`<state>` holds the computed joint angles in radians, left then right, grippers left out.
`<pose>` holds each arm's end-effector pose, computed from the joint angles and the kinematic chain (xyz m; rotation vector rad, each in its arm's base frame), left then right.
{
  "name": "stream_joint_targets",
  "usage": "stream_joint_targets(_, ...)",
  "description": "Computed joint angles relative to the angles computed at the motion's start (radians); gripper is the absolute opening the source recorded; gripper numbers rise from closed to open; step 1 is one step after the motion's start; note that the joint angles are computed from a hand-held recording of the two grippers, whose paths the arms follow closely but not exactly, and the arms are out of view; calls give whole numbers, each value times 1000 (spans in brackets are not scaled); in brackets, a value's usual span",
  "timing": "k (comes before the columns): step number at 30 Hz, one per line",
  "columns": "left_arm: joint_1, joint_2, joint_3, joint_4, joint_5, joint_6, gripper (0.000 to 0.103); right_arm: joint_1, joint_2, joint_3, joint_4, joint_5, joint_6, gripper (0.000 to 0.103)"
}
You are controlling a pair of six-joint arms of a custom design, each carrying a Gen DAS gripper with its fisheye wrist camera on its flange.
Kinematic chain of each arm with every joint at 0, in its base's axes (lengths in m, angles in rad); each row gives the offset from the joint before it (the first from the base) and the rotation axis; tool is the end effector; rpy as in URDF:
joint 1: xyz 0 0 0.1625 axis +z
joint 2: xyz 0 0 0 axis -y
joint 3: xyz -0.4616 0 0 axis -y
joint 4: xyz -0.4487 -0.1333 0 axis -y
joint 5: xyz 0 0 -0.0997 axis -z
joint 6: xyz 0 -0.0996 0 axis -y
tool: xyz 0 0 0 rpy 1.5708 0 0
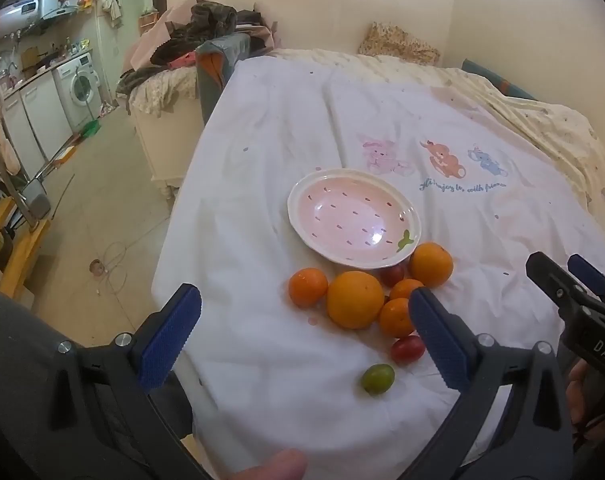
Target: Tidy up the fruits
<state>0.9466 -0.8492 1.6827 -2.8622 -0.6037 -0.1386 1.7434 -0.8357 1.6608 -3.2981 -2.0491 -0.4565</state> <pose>-0.2467 -0.7109 0.1702 0.2723 2.2386 -0.9217 0.2141 -0.7191 0.1987 0.4641 -2.3256 1.0482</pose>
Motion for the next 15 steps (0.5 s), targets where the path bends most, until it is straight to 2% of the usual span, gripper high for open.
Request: stream_joint_targets(15, -4, 11, -7, 0, 18, 6, 102, 0, 2, 1, -5, 1, 4, 103)
